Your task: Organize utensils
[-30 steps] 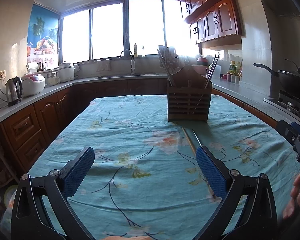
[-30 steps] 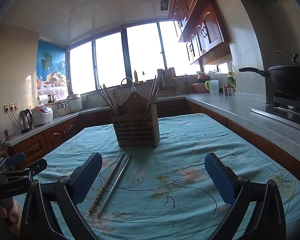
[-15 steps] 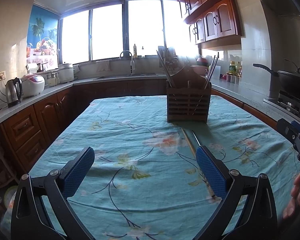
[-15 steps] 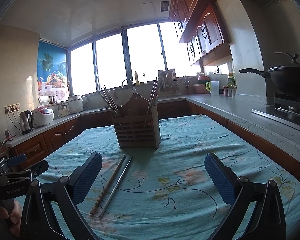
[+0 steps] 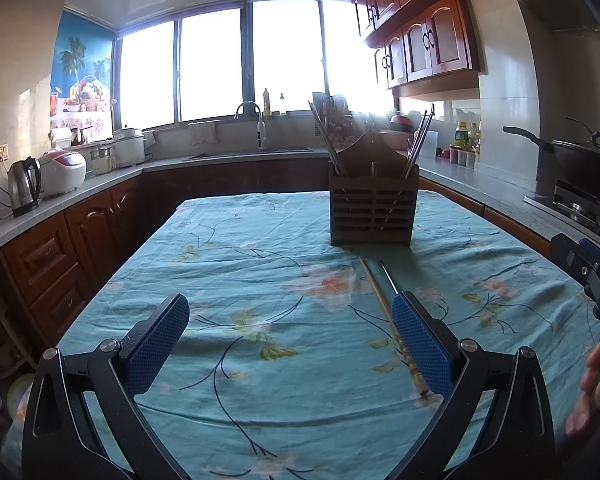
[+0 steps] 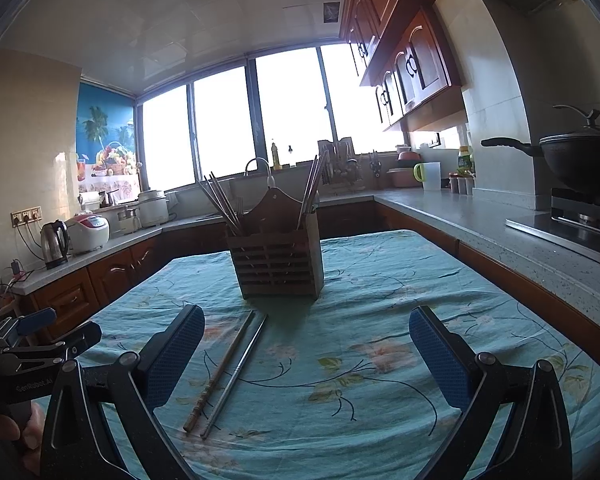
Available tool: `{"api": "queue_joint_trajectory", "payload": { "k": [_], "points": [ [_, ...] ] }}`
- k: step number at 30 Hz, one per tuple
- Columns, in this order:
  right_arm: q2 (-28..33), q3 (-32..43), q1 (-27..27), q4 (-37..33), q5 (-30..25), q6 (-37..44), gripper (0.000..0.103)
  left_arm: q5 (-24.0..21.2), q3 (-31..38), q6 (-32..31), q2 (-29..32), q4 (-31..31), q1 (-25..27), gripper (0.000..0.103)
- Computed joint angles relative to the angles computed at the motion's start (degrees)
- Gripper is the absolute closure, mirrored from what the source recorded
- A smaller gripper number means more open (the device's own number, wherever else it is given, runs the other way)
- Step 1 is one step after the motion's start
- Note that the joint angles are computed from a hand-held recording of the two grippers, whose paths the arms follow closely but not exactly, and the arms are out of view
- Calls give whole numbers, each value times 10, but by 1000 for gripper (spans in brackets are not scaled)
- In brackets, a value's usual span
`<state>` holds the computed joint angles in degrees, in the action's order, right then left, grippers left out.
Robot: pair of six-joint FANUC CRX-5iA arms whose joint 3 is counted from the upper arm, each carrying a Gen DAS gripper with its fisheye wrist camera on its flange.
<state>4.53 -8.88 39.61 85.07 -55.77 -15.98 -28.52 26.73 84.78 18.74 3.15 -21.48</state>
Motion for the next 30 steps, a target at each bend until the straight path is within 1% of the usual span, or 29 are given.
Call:
{"api": "queue_joint_trajectory", "payload": {
  "k": [8,15,30],
  "points": [
    [1,4,1,-6,1,7,0,-6,4,-1,4,3,0,0],
    [8,16,1,-24,2,26,0,-11,9,-13,10,21,3,0],
    [10,26,-10,-53,20,51,0,-24,24,-25,20,37,5,0]
  ]
}}
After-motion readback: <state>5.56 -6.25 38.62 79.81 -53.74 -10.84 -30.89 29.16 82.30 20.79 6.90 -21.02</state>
